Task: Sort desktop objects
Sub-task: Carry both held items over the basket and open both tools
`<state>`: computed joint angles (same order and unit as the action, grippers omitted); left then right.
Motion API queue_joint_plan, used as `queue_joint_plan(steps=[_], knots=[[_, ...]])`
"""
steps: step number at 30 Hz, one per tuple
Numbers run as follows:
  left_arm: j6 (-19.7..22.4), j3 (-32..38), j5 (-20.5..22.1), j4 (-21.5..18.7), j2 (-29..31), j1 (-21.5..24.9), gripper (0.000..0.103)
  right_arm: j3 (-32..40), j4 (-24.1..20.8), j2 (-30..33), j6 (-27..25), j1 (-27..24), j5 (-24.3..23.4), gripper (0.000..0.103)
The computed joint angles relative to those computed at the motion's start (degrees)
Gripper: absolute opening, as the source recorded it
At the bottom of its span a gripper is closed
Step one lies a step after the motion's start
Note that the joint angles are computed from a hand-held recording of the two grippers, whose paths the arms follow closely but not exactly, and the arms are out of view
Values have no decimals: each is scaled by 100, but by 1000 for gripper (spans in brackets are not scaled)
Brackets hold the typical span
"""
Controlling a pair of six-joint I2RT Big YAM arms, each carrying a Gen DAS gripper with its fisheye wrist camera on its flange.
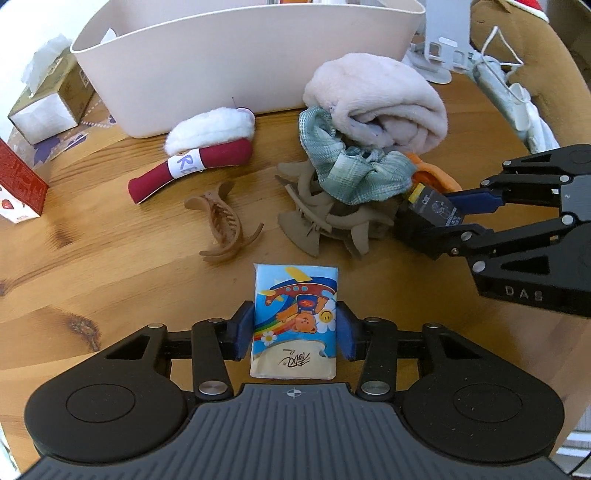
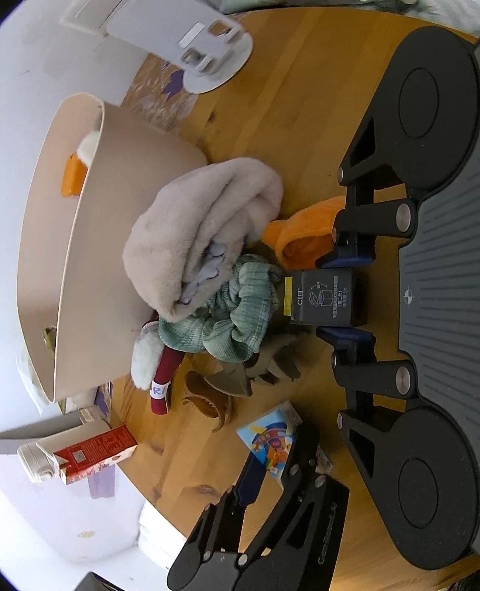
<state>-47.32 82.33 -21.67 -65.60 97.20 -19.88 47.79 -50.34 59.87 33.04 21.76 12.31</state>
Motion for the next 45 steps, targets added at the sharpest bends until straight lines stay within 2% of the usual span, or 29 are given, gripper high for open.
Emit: queue_joint_plan(steps=[3,8,12,20,24,28,33,37,45], knots=[[67,-38,-94,-50,-119,-34,46,93,-217,-30,209,108,221,29],[78,-180,-322,-36,-484,-141,46,242,-572,-134,894,428,669,29],[54,-36,-724,-511,-609,-205,46,426,-932,-213,1304,651,1018,29],[89,28,-1256,-823,-1090,-133,46,727,-1677,-508,1994,848,1613,29],[148,147,-1428,-899,-1255,-72,46,860,-1967,-701,2095,814,1831,29],[284,404,-1737,-1105,-1247,-28,46,1009,-2159,-882,2003,709,2011,29],[366,682,-2107,-1035,-1249,35,46,1256,-2197,-1020,1525,414,2205,29],[590,1044,-2310,-1013,-1140,107,46,1427,-2045,-1105,1106,44,2252,29],[1118,1563,-2671,-790,-934,283,46,1768,-1637,-1045,-160,-726,2149,29]])
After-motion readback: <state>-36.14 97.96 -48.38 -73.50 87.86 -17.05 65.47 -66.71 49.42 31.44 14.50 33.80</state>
